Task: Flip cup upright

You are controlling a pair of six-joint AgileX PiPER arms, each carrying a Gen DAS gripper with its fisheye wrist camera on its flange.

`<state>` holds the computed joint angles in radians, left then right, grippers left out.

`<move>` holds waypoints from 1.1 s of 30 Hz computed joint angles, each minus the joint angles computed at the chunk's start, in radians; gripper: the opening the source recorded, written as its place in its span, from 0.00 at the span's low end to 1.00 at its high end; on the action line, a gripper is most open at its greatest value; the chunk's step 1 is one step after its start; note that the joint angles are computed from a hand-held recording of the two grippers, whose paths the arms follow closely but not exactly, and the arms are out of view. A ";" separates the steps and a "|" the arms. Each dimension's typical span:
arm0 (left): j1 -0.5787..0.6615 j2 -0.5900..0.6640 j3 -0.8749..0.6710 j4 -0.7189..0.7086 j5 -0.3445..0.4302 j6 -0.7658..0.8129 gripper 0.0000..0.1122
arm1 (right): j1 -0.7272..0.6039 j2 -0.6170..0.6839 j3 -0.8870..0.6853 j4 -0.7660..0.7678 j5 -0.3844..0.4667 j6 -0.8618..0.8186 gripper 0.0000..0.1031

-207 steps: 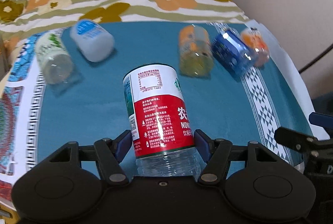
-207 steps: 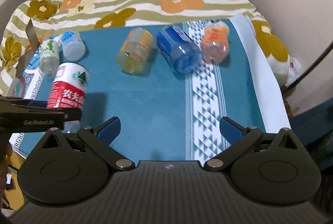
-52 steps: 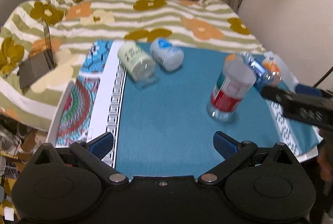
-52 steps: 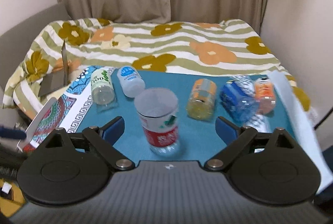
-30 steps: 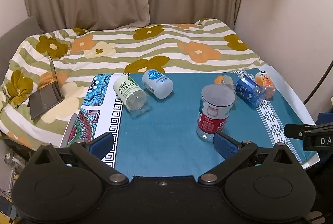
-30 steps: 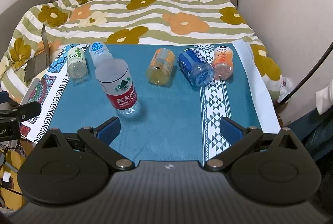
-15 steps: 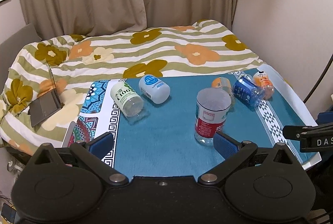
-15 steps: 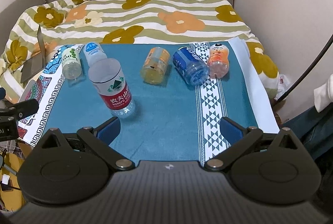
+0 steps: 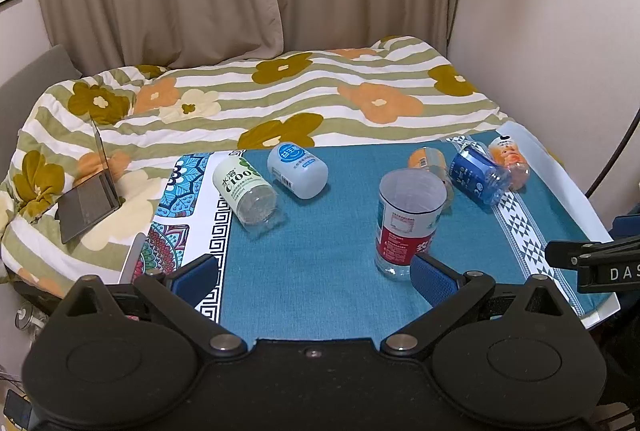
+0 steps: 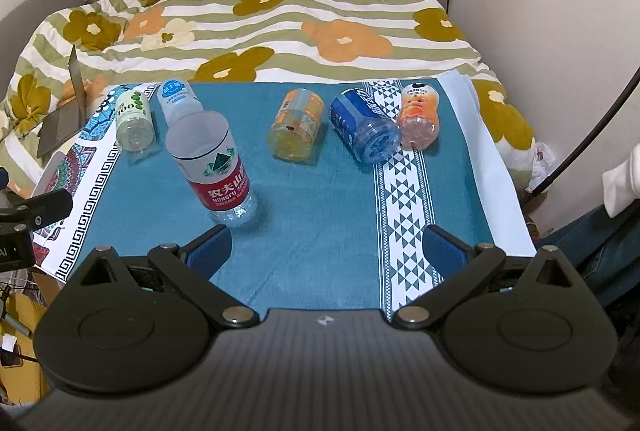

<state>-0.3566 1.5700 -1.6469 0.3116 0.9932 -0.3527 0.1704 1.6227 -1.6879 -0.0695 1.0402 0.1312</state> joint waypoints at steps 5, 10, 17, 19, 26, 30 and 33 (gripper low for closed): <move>0.001 0.003 -0.002 0.000 0.001 0.001 0.92 | -0.004 0.005 0.001 0.003 -0.001 -0.001 1.00; 0.000 0.002 0.002 0.006 -0.005 0.000 0.92 | -0.002 0.011 -0.002 0.003 0.004 -0.001 1.00; -0.005 0.000 0.012 0.026 -0.016 -0.007 0.92 | 0.000 0.012 -0.005 0.001 0.006 0.001 1.00; -0.006 -0.002 0.013 0.028 -0.017 -0.009 0.92 | -0.001 0.012 -0.004 0.001 0.005 0.002 1.00; -0.013 -0.004 0.012 0.035 -0.014 -0.017 0.92 | -0.002 0.013 -0.007 0.002 0.007 -0.002 1.00; -0.019 -0.009 0.019 0.048 -0.021 -0.024 0.92 | -0.002 0.013 -0.008 0.003 0.008 0.002 1.00; -0.032 -0.013 0.029 0.078 -0.027 -0.040 0.92 | -0.002 0.011 -0.003 -0.004 0.006 0.005 1.00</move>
<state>-0.3884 1.5572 -1.6177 0.3898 0.9658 -0.3929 0.1687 1.6341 -1.6907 -0.0731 1.0465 0.1361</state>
